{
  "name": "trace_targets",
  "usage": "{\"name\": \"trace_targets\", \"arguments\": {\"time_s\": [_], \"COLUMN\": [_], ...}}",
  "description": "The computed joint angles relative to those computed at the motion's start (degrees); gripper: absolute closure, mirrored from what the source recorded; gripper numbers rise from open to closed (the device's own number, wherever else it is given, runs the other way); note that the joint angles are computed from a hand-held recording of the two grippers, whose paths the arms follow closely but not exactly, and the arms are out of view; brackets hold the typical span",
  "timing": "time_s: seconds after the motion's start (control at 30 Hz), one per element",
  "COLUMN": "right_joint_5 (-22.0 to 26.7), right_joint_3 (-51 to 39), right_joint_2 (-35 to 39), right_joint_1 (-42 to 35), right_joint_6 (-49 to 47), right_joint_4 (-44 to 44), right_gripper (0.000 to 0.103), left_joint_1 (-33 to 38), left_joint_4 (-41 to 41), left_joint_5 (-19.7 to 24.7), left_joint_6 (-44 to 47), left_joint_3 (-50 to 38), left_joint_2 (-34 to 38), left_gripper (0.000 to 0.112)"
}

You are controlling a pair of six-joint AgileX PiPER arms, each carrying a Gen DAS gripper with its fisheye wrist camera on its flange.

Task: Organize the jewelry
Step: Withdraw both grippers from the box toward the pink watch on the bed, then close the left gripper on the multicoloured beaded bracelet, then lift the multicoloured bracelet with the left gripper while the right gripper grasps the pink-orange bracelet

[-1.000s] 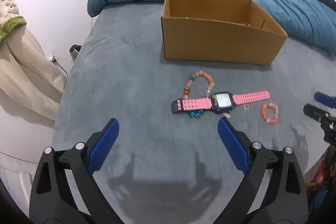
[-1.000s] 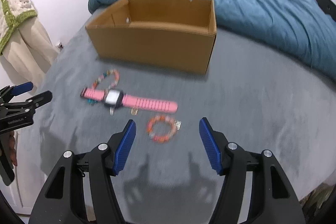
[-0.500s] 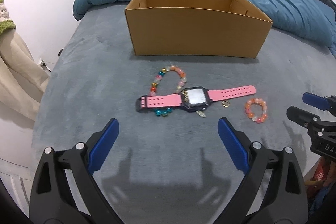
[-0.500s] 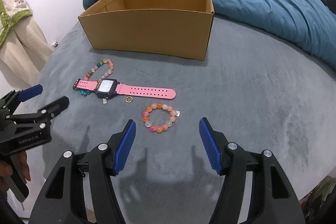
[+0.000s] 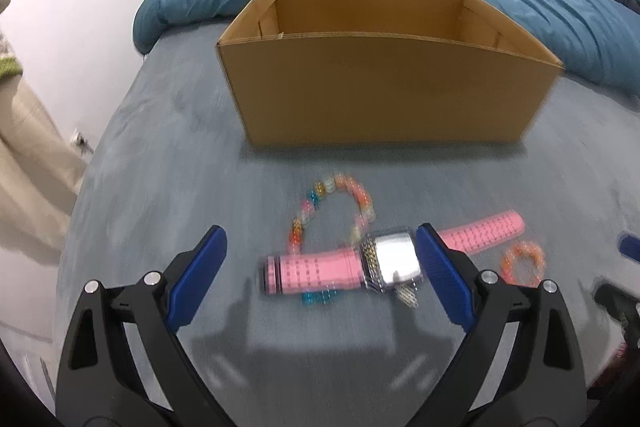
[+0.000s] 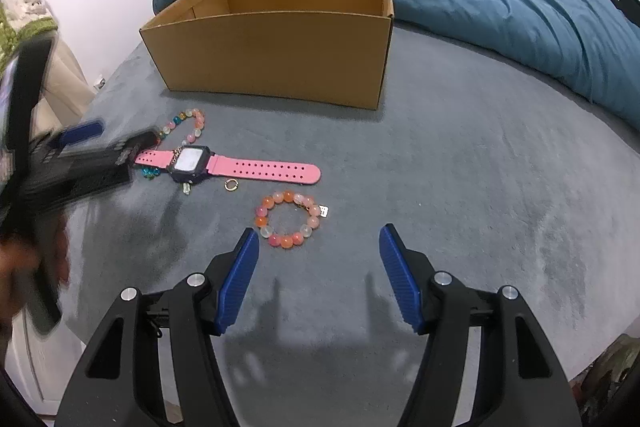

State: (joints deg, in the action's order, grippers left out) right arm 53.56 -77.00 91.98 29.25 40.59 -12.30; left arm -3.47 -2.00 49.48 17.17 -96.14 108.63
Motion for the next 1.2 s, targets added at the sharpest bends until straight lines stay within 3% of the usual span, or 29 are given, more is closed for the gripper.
{"name": "trace_targets", "arguments": {"time_s": [0.1,0.2,0.4,0.5,0.57,0.63,0.93,1.2], "right_joint_5": [0.1,0.2,0.1,0.0,-0.2,-0.3,-0.7,-0.9], "right_joint_3": [1.0,2.1,3.1,3.0,3.0,3.0,3.2,3.2], "right_joint_2": [-0.8,-1.5,-1.8,-1.7,-1.6,-1.4,-1.2,-1.0], "right_joint_1": [-0.3,-0.8,-2.0,-1.9,-1.8,-1.8,-2.1,-1.7], "right_joint_6": [0.3,0.2,-0.6,-0.5,-0.5,-0.4,-0.6,-0.4], "right_joint_4": [-0.2,-0.4,-0.1,-0.2,-0.2,0.1,0.5,0.5], "right_gripper": [0.042,0.042,0.042,0.042,0.042,0.042,0.042,0.042], "left_joint_1": [0.1,0.4,-0.1,-0.3,-0.7,-1.0,0.0,0.9], "left_joint_4": [0.0,-0.6,-0.7,-0.5,0.7,1.5,1.6,-0.1], "left_joint_5": [2.7,4.4,2.9,4.7,3.1,1.7,-3.9,-4.5], "left_joint_6": [2.1,4.3,5.9,5.5,5.7,5.8,5.0,5.1], "left_joint_3": [-8.2,-11.2,-9.9,-11.6,-10.5,-9.5,-3.2,-1.1], "left_joint_2": [7.5,10.9,11.9,13.4,13.3,12.9,8.3,5.5], "left_gripper": [0.045,0.053,0.063,0.077,0.084,0.103,0.104,0.104]}}
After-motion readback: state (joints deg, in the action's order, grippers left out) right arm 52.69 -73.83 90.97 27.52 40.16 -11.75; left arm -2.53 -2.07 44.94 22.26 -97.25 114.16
